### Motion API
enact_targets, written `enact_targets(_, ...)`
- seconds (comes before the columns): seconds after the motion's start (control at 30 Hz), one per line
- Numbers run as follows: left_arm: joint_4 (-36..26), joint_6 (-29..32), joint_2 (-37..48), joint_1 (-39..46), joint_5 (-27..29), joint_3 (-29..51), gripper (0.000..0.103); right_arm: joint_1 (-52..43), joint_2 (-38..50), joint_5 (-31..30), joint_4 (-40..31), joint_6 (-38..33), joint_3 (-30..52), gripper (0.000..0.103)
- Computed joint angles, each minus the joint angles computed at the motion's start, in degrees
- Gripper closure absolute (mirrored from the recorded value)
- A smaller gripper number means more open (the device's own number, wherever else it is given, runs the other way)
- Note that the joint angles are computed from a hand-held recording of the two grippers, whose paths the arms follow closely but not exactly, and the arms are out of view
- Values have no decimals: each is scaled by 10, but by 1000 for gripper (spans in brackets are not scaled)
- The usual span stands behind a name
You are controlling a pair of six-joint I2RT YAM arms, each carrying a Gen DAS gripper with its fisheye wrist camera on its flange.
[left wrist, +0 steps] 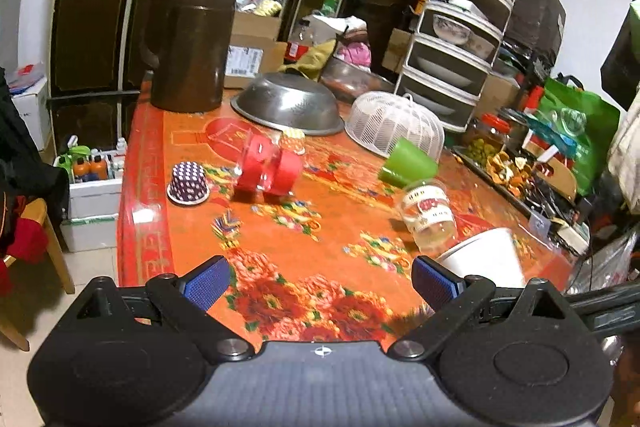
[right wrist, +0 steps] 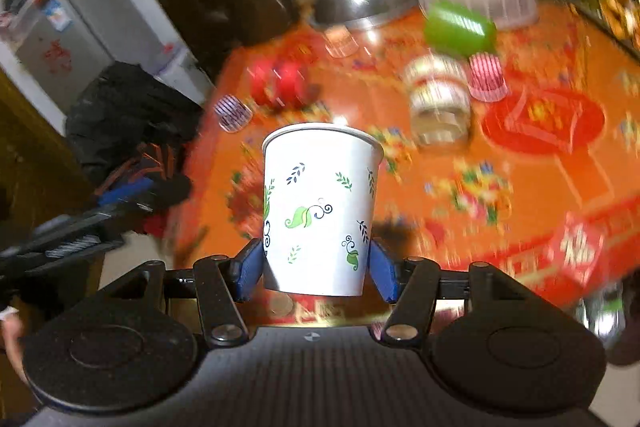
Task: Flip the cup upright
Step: 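Lift the cup with the right tool and turn it rim up, then grasp the cup with the left tool while the right tool opens and releases it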
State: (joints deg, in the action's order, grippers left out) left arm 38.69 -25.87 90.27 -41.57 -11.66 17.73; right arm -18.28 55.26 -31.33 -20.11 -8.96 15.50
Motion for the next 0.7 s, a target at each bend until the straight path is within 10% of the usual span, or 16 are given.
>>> enact_targets(0.33, 7, -12, 25, -1, 28, 3, 4, 122, 119, 91, 172, 99, -45, 45)
enact_targets(0.7, -38, -72, 192, 75, 329, 140, 4, 97, 124, 67, 189, 73, -65, 44)
